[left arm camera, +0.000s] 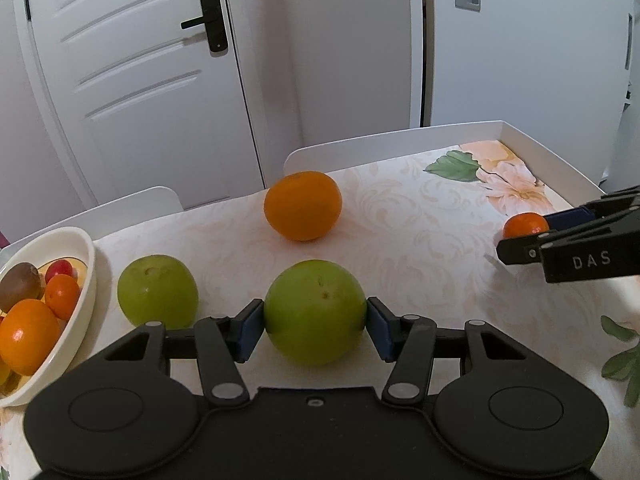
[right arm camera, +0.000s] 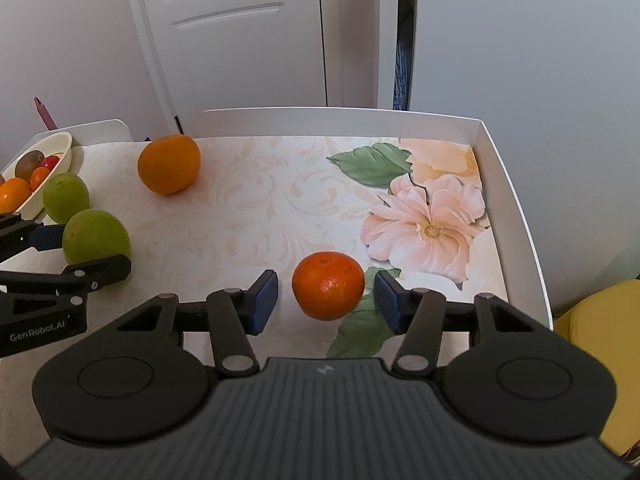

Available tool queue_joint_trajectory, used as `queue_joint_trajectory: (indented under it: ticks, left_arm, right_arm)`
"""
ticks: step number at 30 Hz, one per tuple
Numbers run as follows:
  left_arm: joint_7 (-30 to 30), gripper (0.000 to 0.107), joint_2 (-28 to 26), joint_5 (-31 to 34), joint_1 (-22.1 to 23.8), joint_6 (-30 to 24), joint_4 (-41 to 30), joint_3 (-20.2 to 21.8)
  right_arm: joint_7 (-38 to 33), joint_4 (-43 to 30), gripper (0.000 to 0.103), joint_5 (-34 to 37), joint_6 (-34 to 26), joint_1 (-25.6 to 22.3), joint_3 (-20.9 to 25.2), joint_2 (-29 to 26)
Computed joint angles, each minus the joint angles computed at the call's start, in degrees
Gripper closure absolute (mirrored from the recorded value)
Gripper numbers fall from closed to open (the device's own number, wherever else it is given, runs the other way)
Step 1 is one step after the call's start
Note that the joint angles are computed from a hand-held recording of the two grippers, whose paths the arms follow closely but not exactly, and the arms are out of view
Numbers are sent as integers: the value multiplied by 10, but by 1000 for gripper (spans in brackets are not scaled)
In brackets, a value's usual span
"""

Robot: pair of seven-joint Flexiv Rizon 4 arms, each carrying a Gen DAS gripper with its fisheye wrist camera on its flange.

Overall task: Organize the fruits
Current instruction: 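Grasp the green apple with the left tool while the right tool grasps the tangerine, then carry the green apple and tangerine over the bowl with both tools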

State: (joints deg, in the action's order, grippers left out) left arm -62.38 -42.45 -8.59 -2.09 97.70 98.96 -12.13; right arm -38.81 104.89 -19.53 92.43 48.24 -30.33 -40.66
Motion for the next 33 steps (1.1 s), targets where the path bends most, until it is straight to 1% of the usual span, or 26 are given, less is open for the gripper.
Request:
queue_joint_trajectory:
  ticks: [3,5,11,15,25,29,33]
  left_arm:
    - [-2,48,3,0,2,2,6,-2]
    - [-4,48,5,1,2,4,9,-1]
    - [-16,48,16,0,-1,12,24,4]
    - [-31,48,33,-2,-3,21,42,10]
    - [-82,48,102,-7,-9,43,102,38]
    - [-94,48,129,-1,10,52,125,34]
    - [-95,48,151,13,56,50,139,5]
  right_arm:
    - [-1,-4,39,-1,-1,-1,0,-3]
    - [-4,-8,50,-4,-9,-7,8,-3]
    - [-3,-3,50,-9,-2,-6,7,3]
    - [-8,2,50,-8,5,0,6,13]
    - [-36,-14,50,-14,13,4,27,42]
    - [-35,-35,50,-23,3,13,29,46]
    - [-16,-63,50,-41,-13,20,33,45]
